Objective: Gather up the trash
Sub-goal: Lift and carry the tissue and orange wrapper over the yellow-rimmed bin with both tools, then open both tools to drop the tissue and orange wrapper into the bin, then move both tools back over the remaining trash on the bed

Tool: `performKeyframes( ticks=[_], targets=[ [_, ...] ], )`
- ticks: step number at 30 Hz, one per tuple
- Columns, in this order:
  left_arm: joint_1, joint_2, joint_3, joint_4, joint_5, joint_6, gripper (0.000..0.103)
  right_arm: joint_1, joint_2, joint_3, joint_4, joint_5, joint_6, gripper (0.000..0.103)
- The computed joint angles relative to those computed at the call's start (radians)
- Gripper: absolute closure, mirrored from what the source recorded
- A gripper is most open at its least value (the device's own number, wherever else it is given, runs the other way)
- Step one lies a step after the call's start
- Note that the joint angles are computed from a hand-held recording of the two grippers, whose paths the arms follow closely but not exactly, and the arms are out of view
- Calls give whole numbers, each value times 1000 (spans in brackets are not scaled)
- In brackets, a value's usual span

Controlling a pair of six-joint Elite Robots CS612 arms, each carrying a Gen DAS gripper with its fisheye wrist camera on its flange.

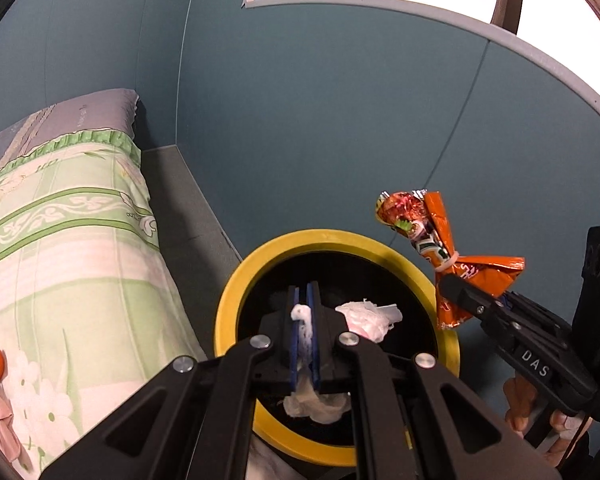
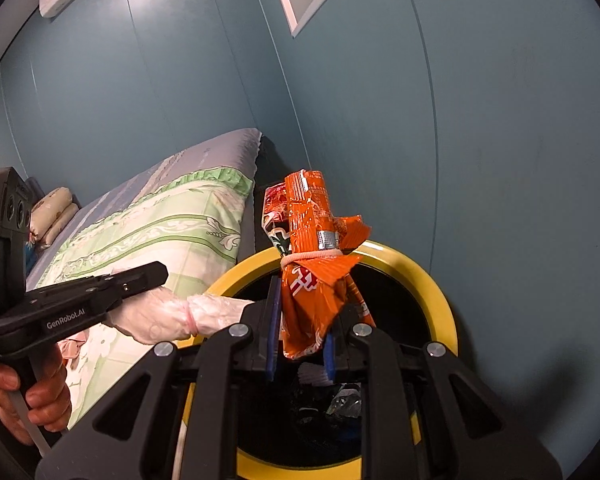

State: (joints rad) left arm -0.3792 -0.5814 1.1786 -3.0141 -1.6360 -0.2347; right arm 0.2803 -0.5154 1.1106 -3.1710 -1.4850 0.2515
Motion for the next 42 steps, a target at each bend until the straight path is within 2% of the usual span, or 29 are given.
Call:
performKeyframes(
  ticks=[6, 8, 10, 11, 13, 18, 22, 26, 28, 30, 33, 42],
  targets=[
    [-2, 14, -23, 26, 9, -6, 98, -3, 7, -14, 12, -4, 10, 86],
    [-3, 17, -25, 31, 12, -10, 95, -5, 8, -16, 15, -1, 13, 85],
    [-4, 17, -24, 28, 15, -13, 84, -5, 9, -18, 19, -4, 19, 76],
    [-5, 15, -20, 21, 20, -18, 80, -6, 10, -18, 16, -3, 23, 67],
    [-4, 14, -16, 7, 27, -29, 64, -6, 12, -19, 12, -4, 31, 65],
    [1, 5, -1, -18, 37, -40, 55, -7, 10, -14, 7, -13, 43, 65],
    [10, -7, 16, -35, 57, -56, 55, -6, 4, -5, -12, -17, 48, 65],
    [23, -29, 49, -64, 80, -79, 54, -1, -4, 2, -28, -21, 33, 65],
    [29, -42, 68, -84, 100, -86, 47, 3, -6, 0, -34, -21, 25, 63],
    [36, -59, 94, -107, 123, -96, 44, 10, -8, -5, -40, -15, 16, 57],
    [48, -86, 136, -139, 156, -109, 39, 17, -9, -15, -44, -6, -2, 55],
    [86, -179, 280, -221, 308, -136, 25, 53, 1, -65, -46, 56, -71, 41]
  ],
)
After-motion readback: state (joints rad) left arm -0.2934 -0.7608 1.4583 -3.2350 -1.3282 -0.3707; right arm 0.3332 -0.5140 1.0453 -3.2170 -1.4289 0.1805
